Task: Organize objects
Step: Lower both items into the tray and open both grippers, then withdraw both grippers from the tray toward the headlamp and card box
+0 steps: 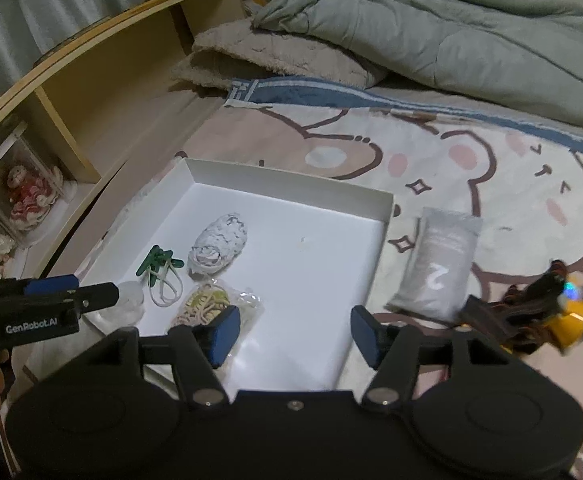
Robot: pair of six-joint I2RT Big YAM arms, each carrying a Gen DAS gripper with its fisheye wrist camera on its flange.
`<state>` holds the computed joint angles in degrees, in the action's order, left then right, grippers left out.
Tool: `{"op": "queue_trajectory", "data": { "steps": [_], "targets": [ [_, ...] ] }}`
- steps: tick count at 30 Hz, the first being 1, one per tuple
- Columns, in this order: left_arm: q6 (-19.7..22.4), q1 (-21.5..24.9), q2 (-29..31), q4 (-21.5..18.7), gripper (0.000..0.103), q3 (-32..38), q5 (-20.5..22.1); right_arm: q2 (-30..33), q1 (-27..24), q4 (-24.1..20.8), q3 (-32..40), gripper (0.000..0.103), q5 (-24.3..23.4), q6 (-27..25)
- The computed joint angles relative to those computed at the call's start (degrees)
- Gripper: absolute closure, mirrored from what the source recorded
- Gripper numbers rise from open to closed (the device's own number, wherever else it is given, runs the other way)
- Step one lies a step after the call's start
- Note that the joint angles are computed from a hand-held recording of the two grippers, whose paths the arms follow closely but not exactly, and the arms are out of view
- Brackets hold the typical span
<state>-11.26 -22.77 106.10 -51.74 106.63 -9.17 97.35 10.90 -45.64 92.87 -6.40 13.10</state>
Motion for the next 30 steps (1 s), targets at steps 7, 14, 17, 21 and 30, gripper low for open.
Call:
{"op": "queue_trajectory", "data": {
  "steps": [7, 14, 17, 21, 30],
  "targets": [
    [-0.59, -1.72, -2.11, 0.17, 0.007, -1.55, -2.18, -2.94, -0.79, -0.47, -2.05, 0.026, 0.61, -4.06],
    [-1.61, -2.76, -2.79, -1.50, 0.002, -2.17, -2.38, -4.86, -1.55, 0.77, -4.83, 0.013, 1.17, -5.62],
    [-2.55, -3.03, -2.70, -2.99, 0.001, -1.85, -2.29, -5.38, -1.90, 1.55, -6.07, 0.007, 1.32, -6.23],
    [-3.35, -3.72, -2.50, -4.41, 0.001, -1.32, -3.55, -6.18, -2.54, 3.32, -8.08, 0.002, 1.49, -6.79],
    [-5.79, -4.51, -3.56, -3.87, 0.001, -2.99, -4.09, -7.81, -3.89, 6.06, -10.93, 0.000, 1.79, -8.09]
  ]
}}
